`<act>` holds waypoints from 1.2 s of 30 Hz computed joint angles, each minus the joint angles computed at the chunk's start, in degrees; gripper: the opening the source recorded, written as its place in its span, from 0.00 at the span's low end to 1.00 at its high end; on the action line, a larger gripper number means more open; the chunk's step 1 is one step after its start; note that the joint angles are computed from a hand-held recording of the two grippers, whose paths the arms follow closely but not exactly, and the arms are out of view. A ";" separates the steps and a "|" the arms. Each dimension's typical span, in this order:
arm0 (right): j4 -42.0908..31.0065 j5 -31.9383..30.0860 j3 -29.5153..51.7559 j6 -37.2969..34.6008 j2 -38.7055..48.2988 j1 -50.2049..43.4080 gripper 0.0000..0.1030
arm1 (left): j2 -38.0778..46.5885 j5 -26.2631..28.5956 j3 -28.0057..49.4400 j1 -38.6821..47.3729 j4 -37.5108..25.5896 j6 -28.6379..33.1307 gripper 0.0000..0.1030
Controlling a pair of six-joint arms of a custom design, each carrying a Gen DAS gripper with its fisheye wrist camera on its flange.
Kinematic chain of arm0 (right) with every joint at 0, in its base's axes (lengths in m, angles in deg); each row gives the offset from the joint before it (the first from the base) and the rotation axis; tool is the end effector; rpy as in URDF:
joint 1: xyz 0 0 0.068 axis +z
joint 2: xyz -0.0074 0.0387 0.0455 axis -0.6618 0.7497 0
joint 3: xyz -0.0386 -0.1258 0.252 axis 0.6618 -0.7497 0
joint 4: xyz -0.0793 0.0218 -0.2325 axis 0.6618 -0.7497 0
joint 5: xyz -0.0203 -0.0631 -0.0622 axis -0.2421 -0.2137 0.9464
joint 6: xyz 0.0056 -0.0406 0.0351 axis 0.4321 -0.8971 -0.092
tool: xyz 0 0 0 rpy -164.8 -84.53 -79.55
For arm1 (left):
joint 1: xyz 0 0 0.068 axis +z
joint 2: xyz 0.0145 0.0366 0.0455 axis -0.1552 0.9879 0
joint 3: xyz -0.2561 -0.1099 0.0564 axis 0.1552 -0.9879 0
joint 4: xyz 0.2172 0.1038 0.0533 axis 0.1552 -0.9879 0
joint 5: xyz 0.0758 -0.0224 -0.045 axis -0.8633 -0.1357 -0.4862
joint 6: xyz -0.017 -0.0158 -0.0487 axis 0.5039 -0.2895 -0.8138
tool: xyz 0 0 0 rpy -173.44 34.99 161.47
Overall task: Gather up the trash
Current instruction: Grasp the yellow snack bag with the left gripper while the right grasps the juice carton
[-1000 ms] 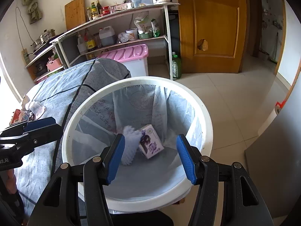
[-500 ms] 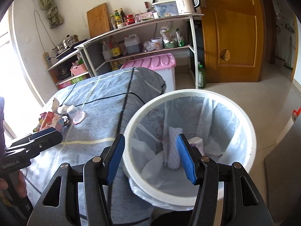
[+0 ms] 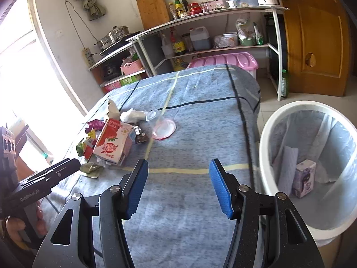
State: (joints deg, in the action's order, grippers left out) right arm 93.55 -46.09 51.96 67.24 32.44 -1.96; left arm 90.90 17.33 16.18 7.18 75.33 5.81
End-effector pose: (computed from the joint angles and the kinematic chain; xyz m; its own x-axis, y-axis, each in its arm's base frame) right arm 0.1387 0.0932 0.0735 -0.6181 0.3797 -0.6883 0.2355 0.9248 0.2988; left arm 0.2400 0.0461 0.0857 -0.6845 0.2054 -0.6995 0.4842 0.8454 -0.2256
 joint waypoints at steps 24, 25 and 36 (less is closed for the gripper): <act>-6.12 -13.43 24.15 -3.95 15.36 -6.18 0.65 | 11.73 1.90 17.48 3.22 -10.60 0.57 0.66; -5.25 -13.54 24.19 -3.91 15.78 -6.26 0.65 | 11.82 1.99 17.67 2.84 -10.68 0.52 0.66; -5.14 -19.21 26.30 -4.65 17.11 -8.28 0.65 | 14.13 -0.28 19.18 1.52 -10.11 -1.58 0.67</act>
